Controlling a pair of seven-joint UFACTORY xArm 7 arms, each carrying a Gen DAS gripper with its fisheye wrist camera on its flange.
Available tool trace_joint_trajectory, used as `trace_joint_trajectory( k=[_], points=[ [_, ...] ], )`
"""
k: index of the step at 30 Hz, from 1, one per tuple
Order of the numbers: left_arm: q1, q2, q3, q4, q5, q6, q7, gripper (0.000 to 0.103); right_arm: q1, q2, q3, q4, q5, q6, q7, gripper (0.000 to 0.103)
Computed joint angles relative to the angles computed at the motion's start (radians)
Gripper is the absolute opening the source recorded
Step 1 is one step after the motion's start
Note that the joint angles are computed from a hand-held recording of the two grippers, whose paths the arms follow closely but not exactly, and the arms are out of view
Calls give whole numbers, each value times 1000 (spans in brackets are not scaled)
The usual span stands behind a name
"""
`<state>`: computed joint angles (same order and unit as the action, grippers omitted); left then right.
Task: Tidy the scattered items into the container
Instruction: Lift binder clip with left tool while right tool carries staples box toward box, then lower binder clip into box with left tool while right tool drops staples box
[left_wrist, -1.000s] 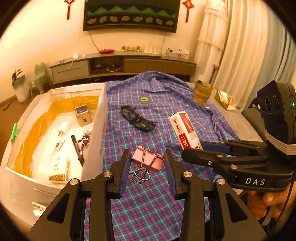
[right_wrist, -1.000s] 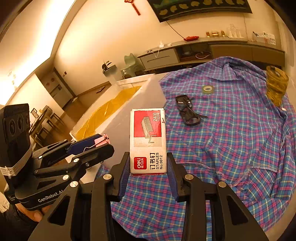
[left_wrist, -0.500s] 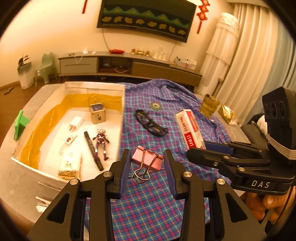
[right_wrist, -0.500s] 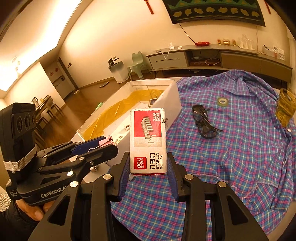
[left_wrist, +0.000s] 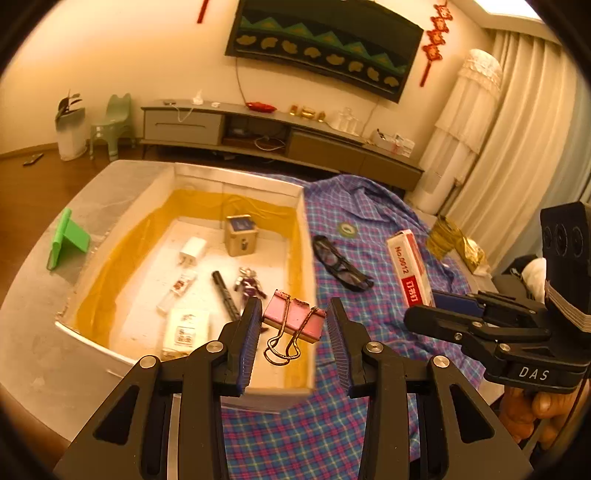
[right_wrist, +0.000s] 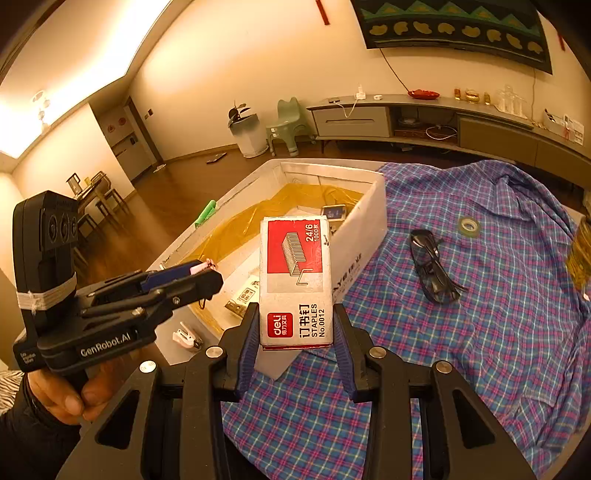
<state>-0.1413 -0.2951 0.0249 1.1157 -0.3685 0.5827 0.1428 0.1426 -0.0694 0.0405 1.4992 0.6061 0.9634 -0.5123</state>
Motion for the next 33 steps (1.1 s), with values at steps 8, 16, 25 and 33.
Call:
trace_joint_trajectory(
  k=[8, 16, 25, 33],
  points=[
    [30, 49, 25, 53, -7, 9, 17, 38, 19, 63, 32, 83, -59, 0, 23, 39],
    [76, 117, 28, 117, 1, 36, 26, 38, 40, 172, 69, 211, -140, 13, 58, 39],
    [137, 223, 16, 212, 53, 106, 4, 38, 67, 345, 105, 420, -235, 70, 117, 39],
    [170, 312, 0, 304, 148, 171, -18, 38, 123, 610, 113, 798, -349, 225, 208, 39]
  ],
)
